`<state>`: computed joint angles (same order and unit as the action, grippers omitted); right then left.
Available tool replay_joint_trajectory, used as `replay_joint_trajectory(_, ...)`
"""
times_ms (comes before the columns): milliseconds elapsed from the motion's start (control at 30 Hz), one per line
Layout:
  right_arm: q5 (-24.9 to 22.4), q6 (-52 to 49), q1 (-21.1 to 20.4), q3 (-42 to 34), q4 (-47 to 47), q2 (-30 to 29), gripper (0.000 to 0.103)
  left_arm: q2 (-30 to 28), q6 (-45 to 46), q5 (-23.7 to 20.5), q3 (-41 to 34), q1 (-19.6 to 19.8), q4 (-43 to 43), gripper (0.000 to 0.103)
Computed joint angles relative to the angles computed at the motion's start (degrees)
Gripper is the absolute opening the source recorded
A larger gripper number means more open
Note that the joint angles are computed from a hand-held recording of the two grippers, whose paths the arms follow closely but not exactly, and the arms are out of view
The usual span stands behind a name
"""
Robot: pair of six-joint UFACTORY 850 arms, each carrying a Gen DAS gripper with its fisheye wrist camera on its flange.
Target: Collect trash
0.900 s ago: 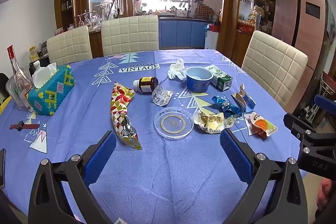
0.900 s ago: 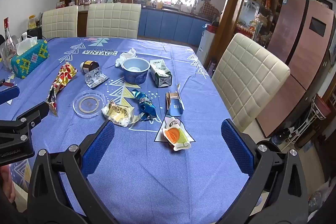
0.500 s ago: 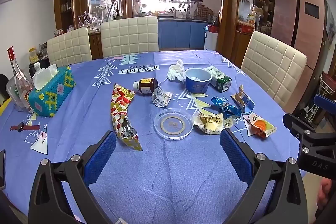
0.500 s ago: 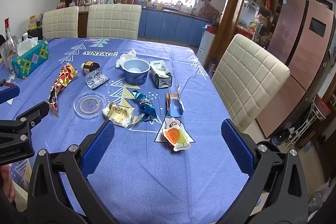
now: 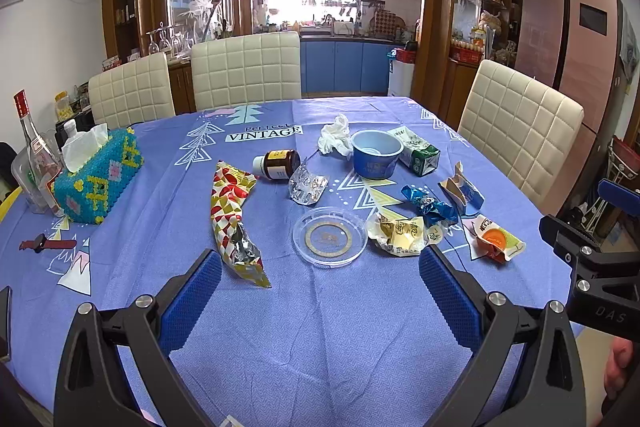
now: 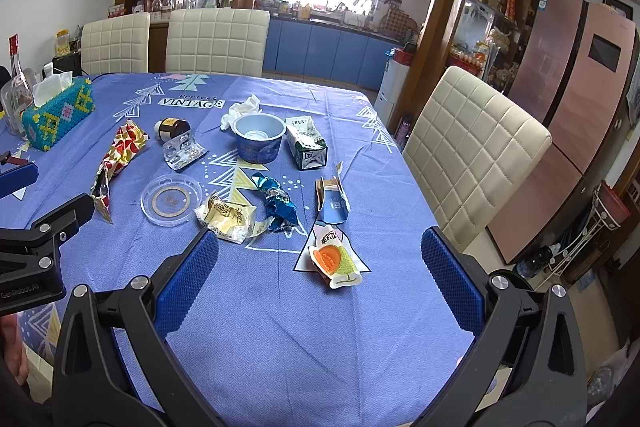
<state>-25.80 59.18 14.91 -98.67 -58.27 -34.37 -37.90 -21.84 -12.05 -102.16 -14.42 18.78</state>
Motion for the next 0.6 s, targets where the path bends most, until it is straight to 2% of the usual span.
replay_joint_trajectory(600, 0.07, 0.21, -0.04, 0.4, -0.25, 0.52, 0.1, 0.17, -0.26, 0.09, 0.26, -0.1, 0.31, 0.097)
